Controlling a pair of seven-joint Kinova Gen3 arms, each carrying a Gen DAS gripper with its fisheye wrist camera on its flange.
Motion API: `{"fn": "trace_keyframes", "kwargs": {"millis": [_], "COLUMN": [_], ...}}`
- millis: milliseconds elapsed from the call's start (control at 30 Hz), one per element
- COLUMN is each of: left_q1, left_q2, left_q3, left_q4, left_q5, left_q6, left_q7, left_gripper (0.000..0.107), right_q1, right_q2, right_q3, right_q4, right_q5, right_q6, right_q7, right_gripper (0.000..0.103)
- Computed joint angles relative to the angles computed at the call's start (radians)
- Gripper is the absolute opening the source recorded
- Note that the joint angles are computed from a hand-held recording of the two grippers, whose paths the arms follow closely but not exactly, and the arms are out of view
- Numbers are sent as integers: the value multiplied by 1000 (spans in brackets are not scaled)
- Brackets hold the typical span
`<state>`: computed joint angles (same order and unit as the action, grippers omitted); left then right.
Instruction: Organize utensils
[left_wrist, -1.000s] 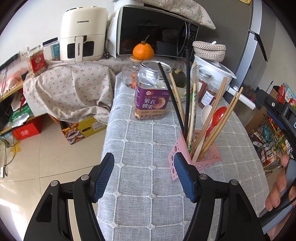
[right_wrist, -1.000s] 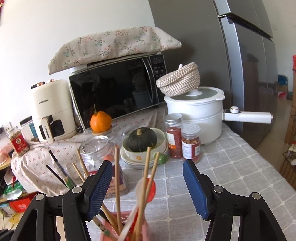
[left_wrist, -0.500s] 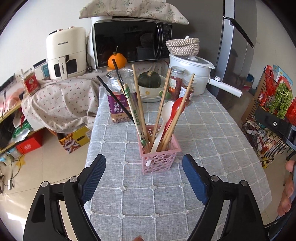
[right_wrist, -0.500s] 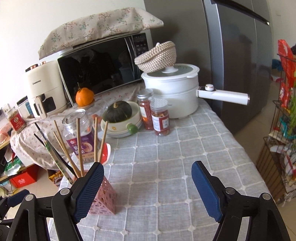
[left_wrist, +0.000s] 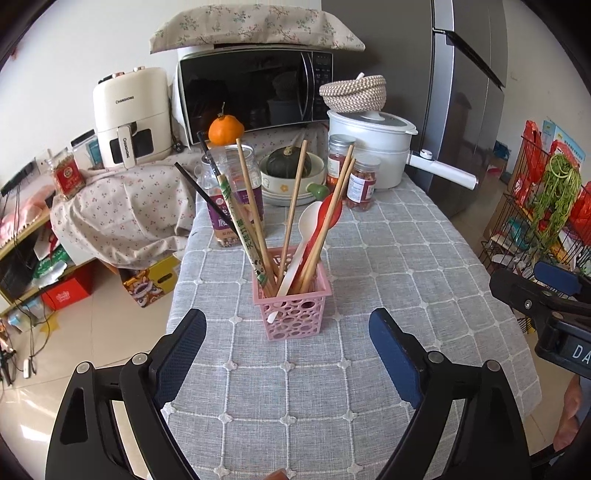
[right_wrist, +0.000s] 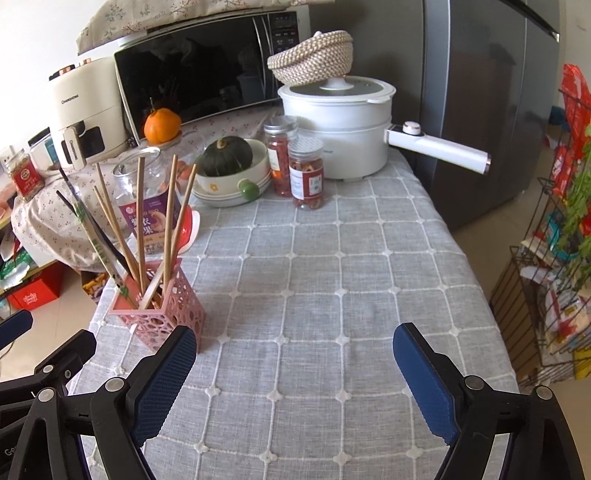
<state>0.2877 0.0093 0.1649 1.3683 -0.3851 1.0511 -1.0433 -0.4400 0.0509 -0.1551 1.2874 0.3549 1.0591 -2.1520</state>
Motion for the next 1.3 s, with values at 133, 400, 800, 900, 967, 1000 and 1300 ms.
{"fn": "trace_keyframes", "kwargs": {"millis": [133,400,800,900,967,1000,1300], "left_q1": [9,10,3,2,2,1,-1], "left_q2": [-1,-5,-10,-12,-13,-13,-13], "left_q3": [7,7,7,7,8,8,8], "left_q4": [1,5,8,11,13,13,13], "left_q5": [-18,-8,10,14,11,12,19], "left_q6": [-7,-12,-23,-27,-28,-28,-28], "left_q7": [7,4,-7,-7,-4,-3,-6], "left_gripper": [92,92,92,93,93,93,93], "right_q1": [0,0,-3,-5,-5,-5,-6], "right_q2": [1,7,12,15,16,16,17], "right_q3": [1,4,7,7,7,8,10], "right_q4": [-5,-10,-14,-15,-16,-15,-15], "right_q5": [6,5,2,4,1,1,3], "right_q6": [6,14,17,19,18,17,19], "right_q7": [-5,-17,-21,-24,-24,-25,-29], "right_gripper": [90,91,91,91,91,91,91]}}
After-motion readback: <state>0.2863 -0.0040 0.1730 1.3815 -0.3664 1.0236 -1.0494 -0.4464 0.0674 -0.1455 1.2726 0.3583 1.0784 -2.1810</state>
